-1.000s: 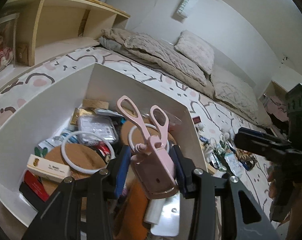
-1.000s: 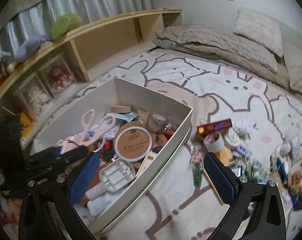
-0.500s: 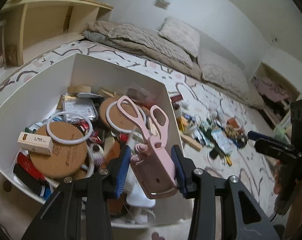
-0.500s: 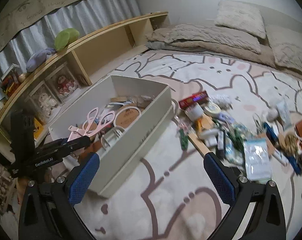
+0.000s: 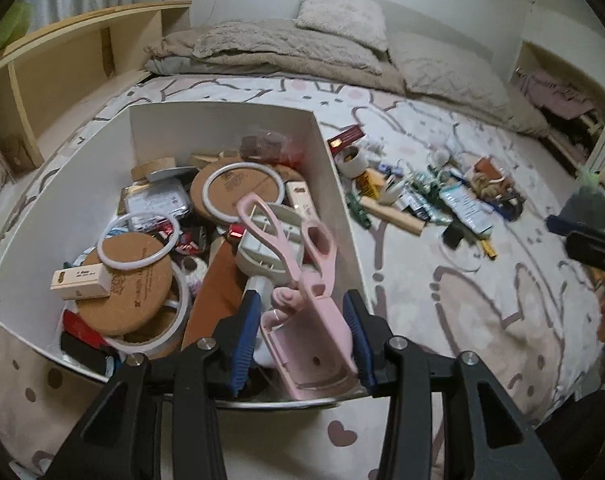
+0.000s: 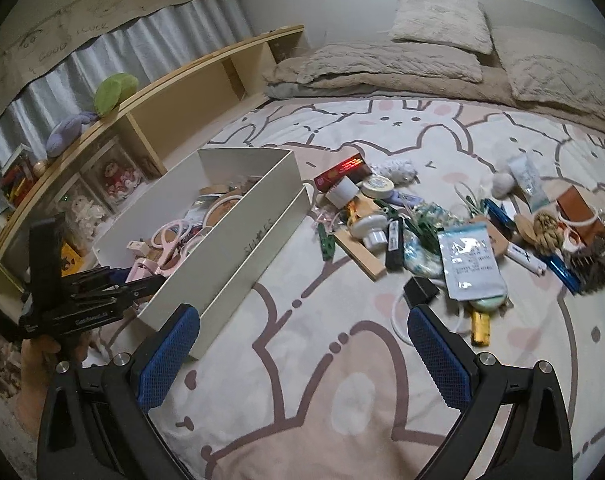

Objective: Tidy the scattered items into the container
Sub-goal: 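Open the left tool to release the pink clip in the shoe box, then withdraw both open tools from the shoe box toward the item pile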

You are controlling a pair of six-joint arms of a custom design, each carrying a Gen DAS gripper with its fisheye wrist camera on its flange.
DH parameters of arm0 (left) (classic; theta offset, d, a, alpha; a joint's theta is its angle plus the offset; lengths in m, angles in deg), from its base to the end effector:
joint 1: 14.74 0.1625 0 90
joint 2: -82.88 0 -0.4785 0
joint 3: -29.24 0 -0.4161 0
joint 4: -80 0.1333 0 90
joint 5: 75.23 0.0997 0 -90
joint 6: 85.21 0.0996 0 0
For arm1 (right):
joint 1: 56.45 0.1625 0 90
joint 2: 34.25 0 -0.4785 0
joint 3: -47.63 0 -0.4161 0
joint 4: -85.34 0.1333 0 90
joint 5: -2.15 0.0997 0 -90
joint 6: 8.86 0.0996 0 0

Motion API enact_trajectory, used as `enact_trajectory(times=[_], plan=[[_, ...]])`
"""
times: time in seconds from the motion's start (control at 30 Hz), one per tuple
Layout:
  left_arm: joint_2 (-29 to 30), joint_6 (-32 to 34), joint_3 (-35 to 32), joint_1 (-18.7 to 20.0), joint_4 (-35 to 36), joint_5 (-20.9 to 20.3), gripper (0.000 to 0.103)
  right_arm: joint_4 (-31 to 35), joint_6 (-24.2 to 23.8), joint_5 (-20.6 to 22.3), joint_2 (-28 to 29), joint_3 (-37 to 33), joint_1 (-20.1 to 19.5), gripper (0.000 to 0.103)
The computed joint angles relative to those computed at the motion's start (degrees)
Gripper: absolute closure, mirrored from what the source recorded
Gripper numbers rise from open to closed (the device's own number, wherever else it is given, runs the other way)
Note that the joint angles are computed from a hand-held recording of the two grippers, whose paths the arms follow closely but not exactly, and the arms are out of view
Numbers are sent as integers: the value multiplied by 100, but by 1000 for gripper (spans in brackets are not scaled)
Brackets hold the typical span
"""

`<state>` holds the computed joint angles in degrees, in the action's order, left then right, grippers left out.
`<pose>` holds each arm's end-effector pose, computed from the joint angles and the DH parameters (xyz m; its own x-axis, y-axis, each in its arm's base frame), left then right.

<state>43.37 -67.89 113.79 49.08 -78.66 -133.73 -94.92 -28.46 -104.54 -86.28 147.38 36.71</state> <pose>-0.1816 -0.7894 0.1346 -0.6983 0.4246 -0.5763 0.6412 0.7289 -0.2400 0.1438 -0.7054 0.2290 -0.8975 -0.1139 0.4261 -0.3627 0.7404 -0.5659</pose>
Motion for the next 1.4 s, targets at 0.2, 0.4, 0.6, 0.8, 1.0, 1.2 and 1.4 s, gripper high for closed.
enact_trajectory(times=[0.2,0.4,0.6,0.8,1.0,1.2,1.4], plan=[[-93,-288,90,8,-130,85,27,-88,-16,117,-184,252,-25,0],[-162,-341,202,-50,-155,42,27,-150,4,167,-243,388,-54,0],[-199,-299,296,-125,-276,92,27,-236,36,235,-285,497,-89,0],[-231,-178,422,-222,-520,262,27,-297,25,325,-347,587,-77,0],[-305,-149,560,-308,-659,254,27,-437,-10,383,-398,678,-56,0],[-382,-169,706,-405,-809,245,27,-604,-64,433,-463,798,-22,0],[-458,-169,855,-503,-957,262,27,-796,-134,470,-528,927,29,0]])
